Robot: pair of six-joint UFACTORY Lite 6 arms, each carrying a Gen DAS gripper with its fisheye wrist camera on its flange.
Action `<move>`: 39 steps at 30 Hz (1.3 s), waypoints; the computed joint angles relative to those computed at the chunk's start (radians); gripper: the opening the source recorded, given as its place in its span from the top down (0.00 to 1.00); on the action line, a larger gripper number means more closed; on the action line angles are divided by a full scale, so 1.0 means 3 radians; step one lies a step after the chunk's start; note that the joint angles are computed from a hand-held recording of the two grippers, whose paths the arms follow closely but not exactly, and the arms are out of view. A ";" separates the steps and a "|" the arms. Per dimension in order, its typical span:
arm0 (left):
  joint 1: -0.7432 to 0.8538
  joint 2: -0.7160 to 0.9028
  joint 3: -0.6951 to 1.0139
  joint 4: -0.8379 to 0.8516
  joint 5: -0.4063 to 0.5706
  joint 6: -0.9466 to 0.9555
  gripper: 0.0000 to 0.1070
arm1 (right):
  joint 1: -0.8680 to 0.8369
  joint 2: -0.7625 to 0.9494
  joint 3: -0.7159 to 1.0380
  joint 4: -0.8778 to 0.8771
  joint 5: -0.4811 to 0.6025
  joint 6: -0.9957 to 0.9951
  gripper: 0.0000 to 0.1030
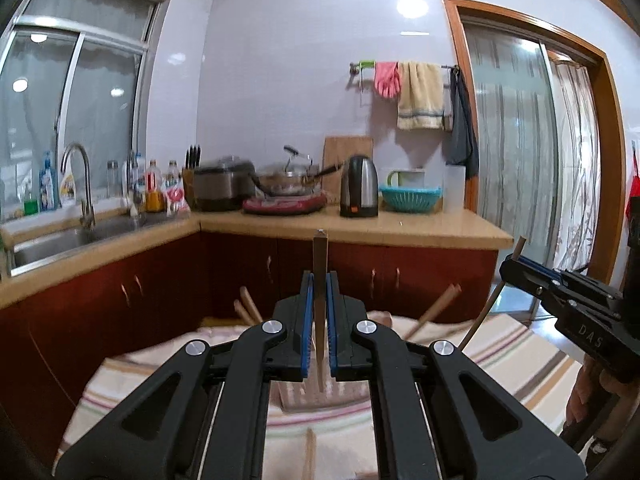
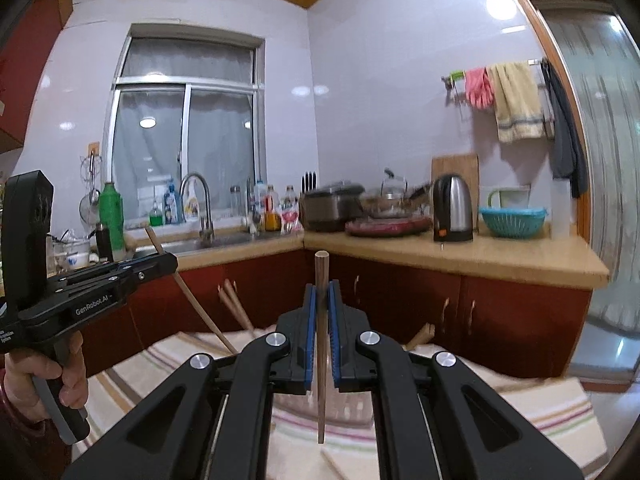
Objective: Organize utensils
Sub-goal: 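Lower the left tool's chopstick into the caddy while the right tool inserts its own, then open both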
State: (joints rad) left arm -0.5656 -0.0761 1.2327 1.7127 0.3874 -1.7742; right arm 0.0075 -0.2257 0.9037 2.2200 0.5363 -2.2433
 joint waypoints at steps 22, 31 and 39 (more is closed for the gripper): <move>0.0595 0.1383 0.1511 -0.0741 -0.0458 0.0952 0.94 | 0.0150 0.1893 0.1925 0.0631 -0.0141 -0.0568 0.93; 0.0718 0.1758 0.1623 -0.1118 -0.0606 0.1245 0.94 | 0.0201 0.2424 0.2232 0.0259 -0.0304 -0.0201 0.93; 0.0791 0.1810 0.1539 -0.1194 -0.0732 0.1212 0.66 | 0.0245 0.2288 0.2014 0.0394 -0.0358 -0.0426 0.58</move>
State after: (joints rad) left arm -0.3284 0.4670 1.6943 1.3544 0.1677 -1.4106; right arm 0.0809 0.4607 1.5080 2.3381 0.4287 -2.3709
